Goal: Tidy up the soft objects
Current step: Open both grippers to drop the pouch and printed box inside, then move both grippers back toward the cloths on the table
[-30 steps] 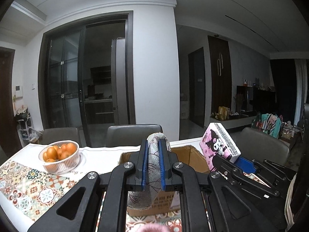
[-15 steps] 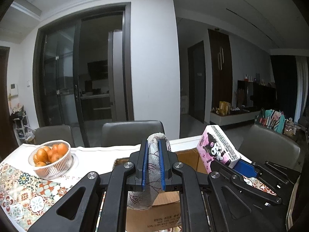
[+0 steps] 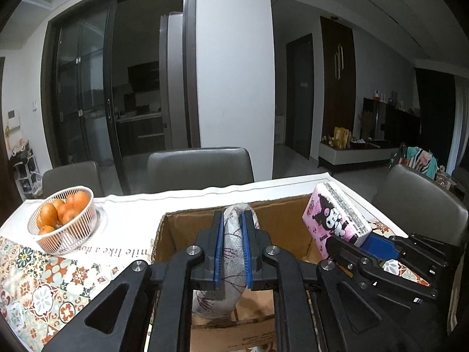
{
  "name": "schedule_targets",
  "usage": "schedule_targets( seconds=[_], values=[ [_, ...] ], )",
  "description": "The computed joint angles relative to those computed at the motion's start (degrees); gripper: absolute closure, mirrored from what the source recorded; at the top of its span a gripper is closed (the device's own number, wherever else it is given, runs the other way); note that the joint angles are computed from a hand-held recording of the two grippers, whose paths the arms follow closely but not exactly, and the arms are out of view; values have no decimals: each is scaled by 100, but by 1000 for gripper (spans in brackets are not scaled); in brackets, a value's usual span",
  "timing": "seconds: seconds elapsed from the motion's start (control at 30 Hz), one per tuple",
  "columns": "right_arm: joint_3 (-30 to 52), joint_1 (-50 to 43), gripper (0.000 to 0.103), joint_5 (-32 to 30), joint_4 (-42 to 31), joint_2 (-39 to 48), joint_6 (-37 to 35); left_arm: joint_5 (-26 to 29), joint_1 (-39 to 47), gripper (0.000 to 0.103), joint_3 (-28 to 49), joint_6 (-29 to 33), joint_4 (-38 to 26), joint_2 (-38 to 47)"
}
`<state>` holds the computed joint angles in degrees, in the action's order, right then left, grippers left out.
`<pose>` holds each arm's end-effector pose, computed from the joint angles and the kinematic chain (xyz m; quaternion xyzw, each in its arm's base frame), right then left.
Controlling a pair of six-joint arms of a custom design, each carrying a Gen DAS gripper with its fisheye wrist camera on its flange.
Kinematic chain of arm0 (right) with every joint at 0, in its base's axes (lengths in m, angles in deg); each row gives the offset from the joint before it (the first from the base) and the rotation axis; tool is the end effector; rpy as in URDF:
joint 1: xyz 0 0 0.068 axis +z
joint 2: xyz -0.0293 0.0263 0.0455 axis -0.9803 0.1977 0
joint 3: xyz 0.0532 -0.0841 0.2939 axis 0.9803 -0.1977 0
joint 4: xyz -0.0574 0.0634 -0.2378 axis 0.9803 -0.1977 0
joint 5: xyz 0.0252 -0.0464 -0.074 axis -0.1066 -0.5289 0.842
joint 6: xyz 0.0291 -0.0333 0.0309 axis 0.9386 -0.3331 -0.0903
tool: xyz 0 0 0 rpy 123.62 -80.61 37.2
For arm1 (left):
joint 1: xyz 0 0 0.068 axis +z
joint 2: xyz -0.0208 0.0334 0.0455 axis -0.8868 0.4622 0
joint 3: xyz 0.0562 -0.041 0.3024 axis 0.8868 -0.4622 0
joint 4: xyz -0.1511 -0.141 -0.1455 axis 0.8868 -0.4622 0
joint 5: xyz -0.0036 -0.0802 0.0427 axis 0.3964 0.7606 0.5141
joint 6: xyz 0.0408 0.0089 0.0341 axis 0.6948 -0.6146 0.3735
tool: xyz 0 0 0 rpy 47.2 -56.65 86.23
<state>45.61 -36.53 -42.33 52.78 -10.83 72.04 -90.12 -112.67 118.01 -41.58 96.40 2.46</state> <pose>0.1636 0.1182 0.2364 0.0667 0.8595 0.0147 0.5066 0.2247 -0.2453 0.2547 0.1685 0.8225 -0.0941 0.5350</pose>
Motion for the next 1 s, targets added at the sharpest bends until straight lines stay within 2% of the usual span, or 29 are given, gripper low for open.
schedule_targets(
  seconds=[0.1, 0.13, 0.17, 0.23, 0.37, 0.6, 0.73, 0.9, 1.0],
  values=[
    [27, -232, 73, -363, -37, 65, 23, 120, 65, 79, 12, -94, -85, 15],
    [37, -295, 68, -412, -37, 80, 16, 136, 64, 73, 3, -99, -95, -6],
    [57, -283, 59, -341, -86, 97, 57, 147, 78, 70, 49, -95, -110, 24],
    [70, -168, 52, -124, -132, 65, 93, 59, 18, 65, -12, -94, -87, -52],
    [189, 199, 52, 498, -589, -129, 291, -90, -52, 62, -130, -145, -169, -268],
    [389, 616, 52, 850, -1528, -658, 818, -461, -375, 61, -272, -245, -633, -870],
    [598, 1107, 52, 1268, -2198, -796, 1273, -835, -705, 61, -327, -307, -928, -1185],
    [938, 1961, 52, 1893, -3446, -921, 2340, -1333, -1181, 60, -387, -474, -1308, -1570],
    [1217, 2554, 52, 2248, -4400, -822, 3295, -1543, -1443, 60, -418, -646, -1590, -1801]
  ],
)
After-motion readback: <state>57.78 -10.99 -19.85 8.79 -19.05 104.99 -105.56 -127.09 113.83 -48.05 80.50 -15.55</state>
